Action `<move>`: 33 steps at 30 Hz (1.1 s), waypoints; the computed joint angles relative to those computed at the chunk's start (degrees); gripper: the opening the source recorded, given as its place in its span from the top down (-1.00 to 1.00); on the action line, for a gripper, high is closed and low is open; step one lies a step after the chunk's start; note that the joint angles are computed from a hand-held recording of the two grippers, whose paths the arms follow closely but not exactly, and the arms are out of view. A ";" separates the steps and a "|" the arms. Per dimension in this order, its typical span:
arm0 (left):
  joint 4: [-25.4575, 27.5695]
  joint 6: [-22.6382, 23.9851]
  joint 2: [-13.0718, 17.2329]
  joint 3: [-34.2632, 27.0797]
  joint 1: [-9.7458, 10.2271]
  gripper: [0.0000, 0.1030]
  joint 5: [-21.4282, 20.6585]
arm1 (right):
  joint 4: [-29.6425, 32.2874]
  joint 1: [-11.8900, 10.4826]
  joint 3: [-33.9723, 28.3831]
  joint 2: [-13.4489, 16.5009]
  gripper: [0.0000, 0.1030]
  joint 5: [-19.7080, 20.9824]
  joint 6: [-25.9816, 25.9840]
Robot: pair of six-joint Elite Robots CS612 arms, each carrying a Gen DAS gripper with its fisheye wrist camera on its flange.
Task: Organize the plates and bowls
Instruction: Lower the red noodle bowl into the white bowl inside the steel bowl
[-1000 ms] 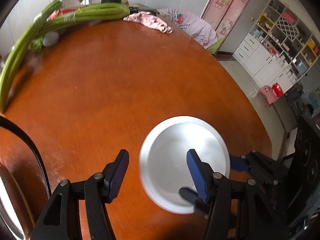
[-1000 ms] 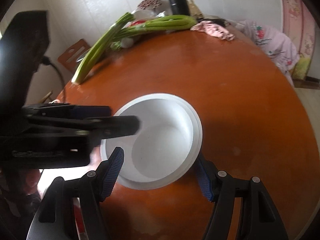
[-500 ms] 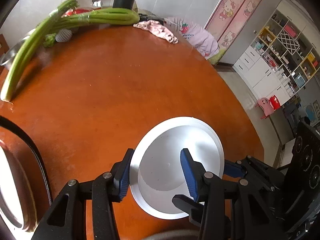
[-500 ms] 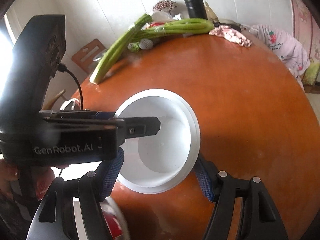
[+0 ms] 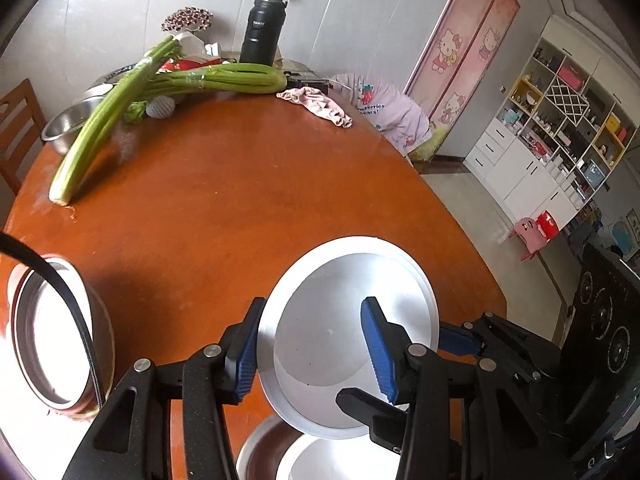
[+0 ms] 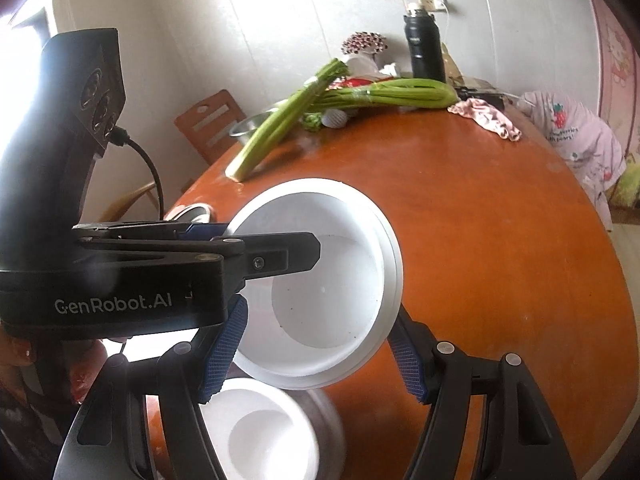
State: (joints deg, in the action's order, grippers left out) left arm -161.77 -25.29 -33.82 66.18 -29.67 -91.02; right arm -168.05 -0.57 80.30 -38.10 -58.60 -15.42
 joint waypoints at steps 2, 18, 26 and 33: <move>-1.04 -0.42 -1.02 1.97 -0.20 0.09 0.50 | -0.76 0.00 1.03 -0.54 -0.39 0.48 -0.28; -8.39 -1.87 -5.66 11.86 -2.19 0.09 2.92 | -8.46 -0.09 9.90 -4.32 -0.39 1.34 -2.19; -10.41 -2.45 -6.85 15.21 -3.07 0.09 3.57 | -7.86 -0.40 12.78 -5.65 -0.38 2.09 -3.91; -11.15 -3.40 -7.15 17.31 -3.55 0.09 3.47 | -6.48 -0.46 14.79 -6.39 -0.38 1.63 -6.12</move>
